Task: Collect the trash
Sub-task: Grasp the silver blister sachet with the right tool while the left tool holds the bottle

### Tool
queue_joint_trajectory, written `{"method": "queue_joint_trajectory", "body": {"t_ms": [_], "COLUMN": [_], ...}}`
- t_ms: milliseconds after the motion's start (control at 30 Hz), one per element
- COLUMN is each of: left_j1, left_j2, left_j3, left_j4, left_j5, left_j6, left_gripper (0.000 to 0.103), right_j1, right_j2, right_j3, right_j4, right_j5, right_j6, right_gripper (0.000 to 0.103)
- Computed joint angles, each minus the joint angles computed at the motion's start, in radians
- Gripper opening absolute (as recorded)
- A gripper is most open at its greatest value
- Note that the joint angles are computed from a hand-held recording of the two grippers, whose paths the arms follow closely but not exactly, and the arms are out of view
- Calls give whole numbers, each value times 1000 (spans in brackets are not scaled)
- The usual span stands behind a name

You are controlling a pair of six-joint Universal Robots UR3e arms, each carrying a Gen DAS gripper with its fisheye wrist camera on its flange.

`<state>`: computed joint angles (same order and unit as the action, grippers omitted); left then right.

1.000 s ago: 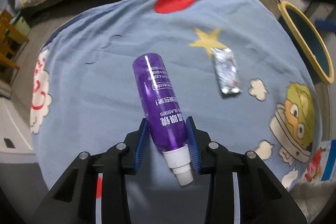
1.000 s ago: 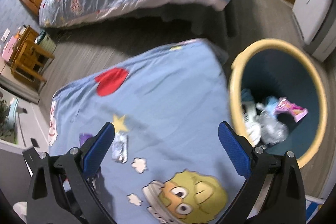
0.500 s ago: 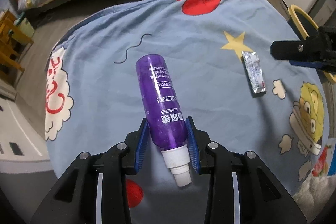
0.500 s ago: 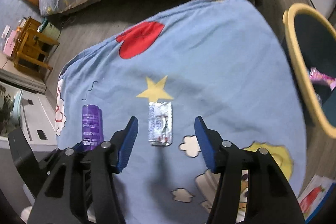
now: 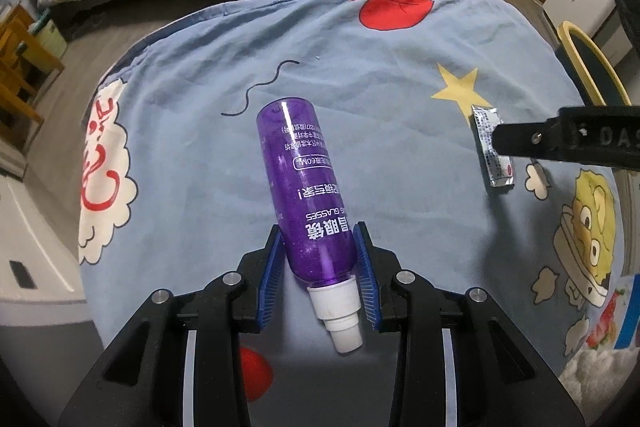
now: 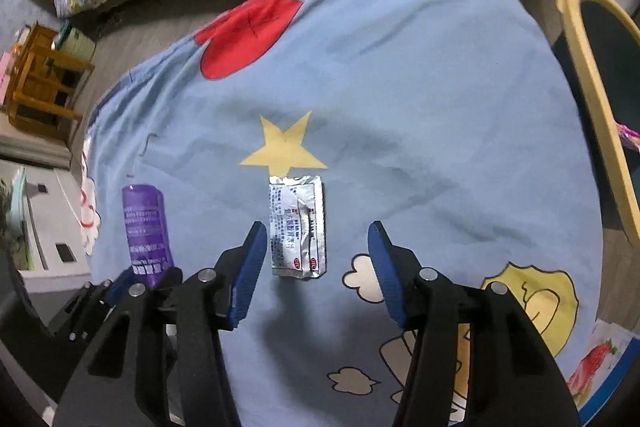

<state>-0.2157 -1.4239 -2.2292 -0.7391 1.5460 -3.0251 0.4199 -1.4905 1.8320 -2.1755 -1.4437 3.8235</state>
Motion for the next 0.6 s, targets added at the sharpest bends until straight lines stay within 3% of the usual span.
{"method": "queue_joint_trajectory", "body": {"t_ms": [133, 233, 300, 400, 600], "left_j1": [-34, -38, -44, -50, -56], "left_j2": [-13, -14, -19, -23, -12], "left_j3": [15, 18, 21, 23, 21], "left_j4": [1, -1, 3, 6, -5], "left_j5": [17, 20, 26, 33, 32], "left_j6": [-24, -29, -29, -24, -9], "left_gripper": [37, 37, 37, 37, 36], "right_j1": [17, 31, 20, 27, 18], "right_j2": [43, 54, 43, 34, -6], "right_j3": [-46, -71, -53, -56, -27], "right_j4": [30, 63, 41, 34, 9], "right_j5": [-13, -36, -5, -20, 0], "right_j6": [-25, -38, -47, -48, -42], "right_gripper": [52, 41, 21, 11, 2]}}
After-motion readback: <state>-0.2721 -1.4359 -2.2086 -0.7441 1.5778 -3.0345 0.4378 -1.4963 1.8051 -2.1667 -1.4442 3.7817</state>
